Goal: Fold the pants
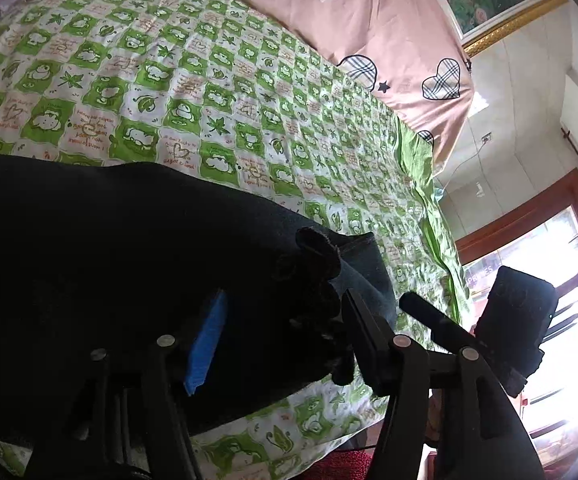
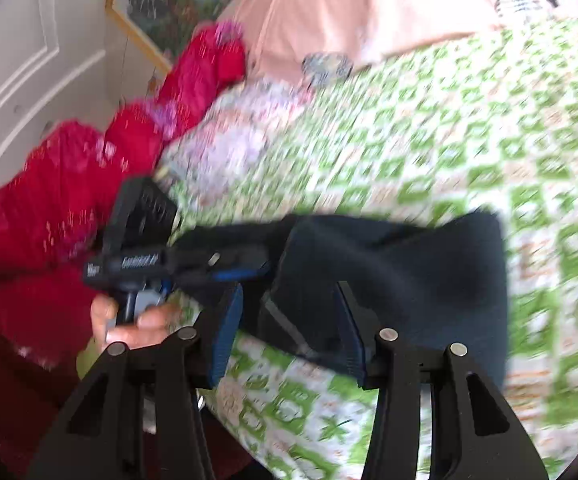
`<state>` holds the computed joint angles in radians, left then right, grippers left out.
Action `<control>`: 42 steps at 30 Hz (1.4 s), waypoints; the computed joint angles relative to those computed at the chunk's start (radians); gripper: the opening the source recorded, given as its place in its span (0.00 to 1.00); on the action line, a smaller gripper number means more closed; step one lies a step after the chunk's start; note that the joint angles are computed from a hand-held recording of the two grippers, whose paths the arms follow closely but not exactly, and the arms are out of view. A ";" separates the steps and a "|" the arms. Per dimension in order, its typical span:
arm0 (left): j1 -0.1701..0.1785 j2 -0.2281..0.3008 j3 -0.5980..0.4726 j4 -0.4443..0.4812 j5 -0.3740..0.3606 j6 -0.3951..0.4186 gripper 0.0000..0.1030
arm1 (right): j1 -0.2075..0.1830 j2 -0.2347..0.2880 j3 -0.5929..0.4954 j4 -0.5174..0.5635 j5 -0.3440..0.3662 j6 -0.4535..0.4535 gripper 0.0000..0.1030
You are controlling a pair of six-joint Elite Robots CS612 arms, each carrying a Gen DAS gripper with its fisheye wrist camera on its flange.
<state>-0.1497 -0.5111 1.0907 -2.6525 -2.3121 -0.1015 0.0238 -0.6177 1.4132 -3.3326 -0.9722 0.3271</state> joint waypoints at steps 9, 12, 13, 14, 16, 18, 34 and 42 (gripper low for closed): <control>-0.048 -0.014 0.007 0.068 0.128 0.063 0.58 | -0.020 0.025 -0.037 0.085 -0.072 0.099 0.47; -0.058 -0.015 0.007 0.091 0.147 0.090 0.45 | -0.002 0.027 -0.070 0.185 -0.156 0.026 0.45; -0.061 -0.015 0.007 0.092 0.156 0.096 0.42 | 0.003 0.029 -0.083 0.222 -0.193 0.003 0.44; -0.064 -0.016 0.007 0.090 0.167 0.102 0.39 | 0.008 0.031 -0.096 0.251 -0.225 -0.020 0.43; -0.073 -0.018 0.012 0.088 0.214 0.123 0.34 | 0.019 0.037 -0.121 0.309 -0.299 -0.061 0.39; -0.082 -0.020 0.026 0.069 0.264 0.144 0.30 | 0.023 0.043 -0.128 0.316 -0.321 -0.072 0.38; -0.060 -0.049 0.103 -0.050 0.249 0.111 0.26 | 0.071 0.025 -0.133 0.347 -0.479 -0.218 0.42; 0.009 -0.093 0.207 -0.222 0.250 -0.110 0.26 | 0.098 0.049 -0.218 0.378 -0.307 -0.305 0.51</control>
<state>-0.1405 -0.6044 1.2981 -2.8748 -2.0618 -0.2113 0.1215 -0.5690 1.1953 -2.9549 -1.2794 0.0217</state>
